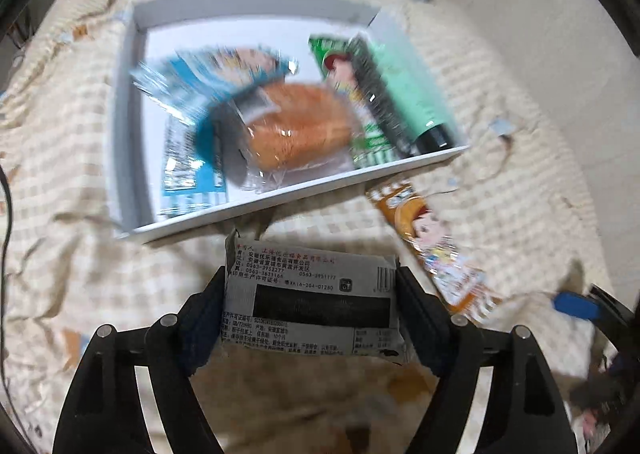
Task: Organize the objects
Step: 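Grasp the white snack packet beside the tray with the left gripper, then lift the white packet with the left gripper while the right grasps the brown candy stick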
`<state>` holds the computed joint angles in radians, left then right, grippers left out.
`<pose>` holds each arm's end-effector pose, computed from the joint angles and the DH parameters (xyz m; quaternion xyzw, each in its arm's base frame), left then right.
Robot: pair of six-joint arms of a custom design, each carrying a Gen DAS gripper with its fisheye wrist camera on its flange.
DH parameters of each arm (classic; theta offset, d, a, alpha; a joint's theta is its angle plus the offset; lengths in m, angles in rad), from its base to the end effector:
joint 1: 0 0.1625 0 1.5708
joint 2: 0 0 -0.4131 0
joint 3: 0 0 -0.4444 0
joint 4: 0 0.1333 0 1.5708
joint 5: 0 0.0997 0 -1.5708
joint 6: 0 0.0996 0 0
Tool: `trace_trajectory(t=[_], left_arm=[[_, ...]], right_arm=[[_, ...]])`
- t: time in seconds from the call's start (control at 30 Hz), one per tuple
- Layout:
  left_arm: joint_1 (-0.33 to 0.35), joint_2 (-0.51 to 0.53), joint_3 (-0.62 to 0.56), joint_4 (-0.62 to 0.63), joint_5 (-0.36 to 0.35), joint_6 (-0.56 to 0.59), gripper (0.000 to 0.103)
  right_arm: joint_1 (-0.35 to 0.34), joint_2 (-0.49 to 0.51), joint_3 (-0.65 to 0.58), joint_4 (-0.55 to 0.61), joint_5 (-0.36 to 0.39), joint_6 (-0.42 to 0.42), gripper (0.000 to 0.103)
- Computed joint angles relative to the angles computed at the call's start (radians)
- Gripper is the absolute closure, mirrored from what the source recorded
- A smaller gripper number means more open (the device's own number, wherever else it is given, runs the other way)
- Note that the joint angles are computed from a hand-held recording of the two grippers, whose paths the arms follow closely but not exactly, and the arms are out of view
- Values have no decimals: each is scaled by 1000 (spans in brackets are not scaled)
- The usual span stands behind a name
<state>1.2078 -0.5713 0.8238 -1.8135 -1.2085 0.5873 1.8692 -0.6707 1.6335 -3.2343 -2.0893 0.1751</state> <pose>-0.1536 -0.8793 0.1807 0.4508 0.8743 0.0250 0.1785 0.2888 -0.6534 0.0527 -0.0319 -0.9116 0.3790 0.1563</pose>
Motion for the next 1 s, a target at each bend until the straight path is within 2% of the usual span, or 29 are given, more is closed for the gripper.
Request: trace_trajectory(t=[0.07, 0.2, 0.27, 0.37, 0.43, 0.53, 0.63, 0.77, 0.83, 0.87, 0.93, 1.0], left_arm=[[1, -60, 68, -60, -29, 32, 21], [31, -105, 80, -160, -107, 61, 21], [47, -151, 152, -262, -126, 81, 21], [76, -250, 322, -496, -173, 69, 21], [96, -297, 366, -566, -221, 23, 21], [112, -299, 348, -546, -253, -24, 21], [112, -280, 320, -501, -224, -28, 21], [113, -279, 328, -496, -233, -10, 21], [118, -282, 331, -506, -258, -5, 21], [118, -284, 333, -507, -256, -5, 21], [119, -280, 326, -493, -256, -11, 21], [120, -277, 320, -484, -254, -16, 21]], right_arm=[[1, 1, -1, 0, -1, 0, 11], [0, 0, 0, 1, -1, 0, 11], [0, -1, 0, 3, -1, 1, 11], [0, -1, 0, 10, -7, 5, 11], [2, -1, -3, 21, -15, 9, 11], [4, 3, -17, 58, -34, 19, 11], [12, 9, -40, 113, -70, 23, 11], [29, 15, -115, 265, -143, 9, 11], [36, 33, -180, 333, -196, -15, 11], [46, 62, -244, 391, -267, -37, 11], [49, 117, -354, 489, -329, -87, 11], [37, 155, -437, 582, -310, -103, 12]])
